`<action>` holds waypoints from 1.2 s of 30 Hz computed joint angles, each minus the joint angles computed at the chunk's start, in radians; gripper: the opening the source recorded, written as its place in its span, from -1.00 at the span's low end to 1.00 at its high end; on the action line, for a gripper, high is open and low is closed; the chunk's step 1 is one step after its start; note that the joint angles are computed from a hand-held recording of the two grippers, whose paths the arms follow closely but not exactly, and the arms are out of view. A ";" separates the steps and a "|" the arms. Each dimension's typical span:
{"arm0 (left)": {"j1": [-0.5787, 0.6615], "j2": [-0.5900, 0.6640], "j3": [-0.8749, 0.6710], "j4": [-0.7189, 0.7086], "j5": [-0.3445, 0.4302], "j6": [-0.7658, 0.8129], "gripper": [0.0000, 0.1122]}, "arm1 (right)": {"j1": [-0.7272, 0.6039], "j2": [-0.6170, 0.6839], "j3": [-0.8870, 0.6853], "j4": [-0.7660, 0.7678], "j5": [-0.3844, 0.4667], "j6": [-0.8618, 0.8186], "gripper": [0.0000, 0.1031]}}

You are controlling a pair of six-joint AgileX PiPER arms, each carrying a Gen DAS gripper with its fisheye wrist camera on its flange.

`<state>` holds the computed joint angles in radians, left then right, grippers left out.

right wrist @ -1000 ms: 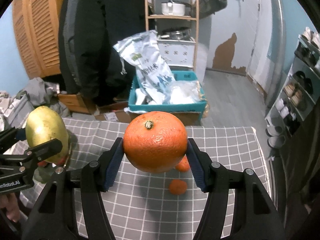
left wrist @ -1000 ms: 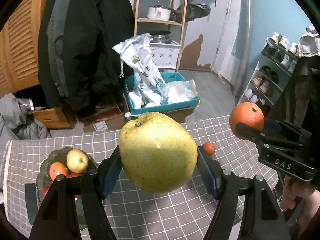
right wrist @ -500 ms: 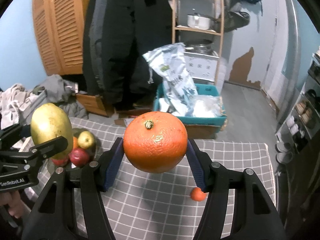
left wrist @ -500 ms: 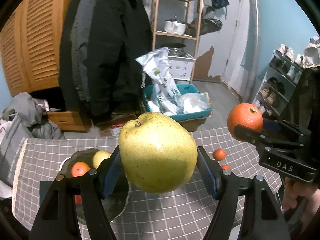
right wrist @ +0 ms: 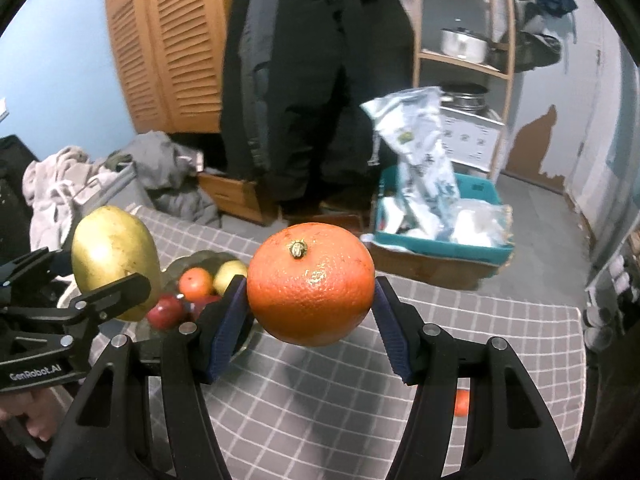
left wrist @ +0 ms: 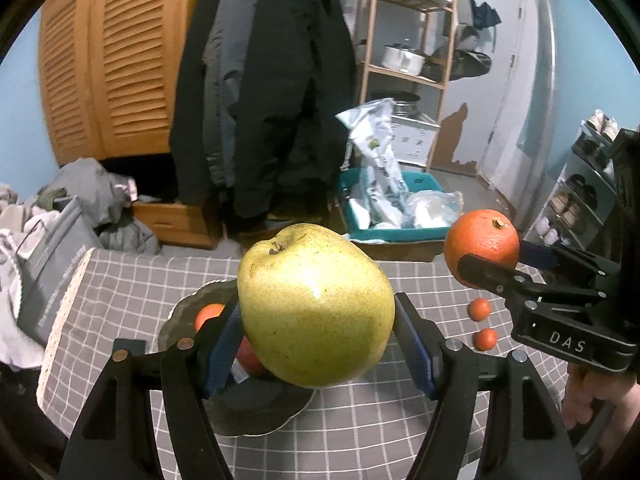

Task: Organize fruits
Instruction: 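Lower the yellow pear and orange into the bowl and open both tools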

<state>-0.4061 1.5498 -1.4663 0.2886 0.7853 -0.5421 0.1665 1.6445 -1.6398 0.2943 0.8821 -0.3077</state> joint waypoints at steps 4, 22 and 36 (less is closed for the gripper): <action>0.043 -0.020 0.042 -0.003 -0.006 0.003 0.30 | 0.053 0.033 -0.017 -0.008 0.001 0.019 0.21; 0.270 -0.009 0.253 -0.178 -0.086 0.160 0.30 | 0.222 0.238 -0.098 -0.061 0.032 0.089 0.21; 0.339 0.104 0.307 -0.253 -0.112 0.242 0.30 | 0.260 0.382 -0.130 -0.063 0.067 0.091 0.21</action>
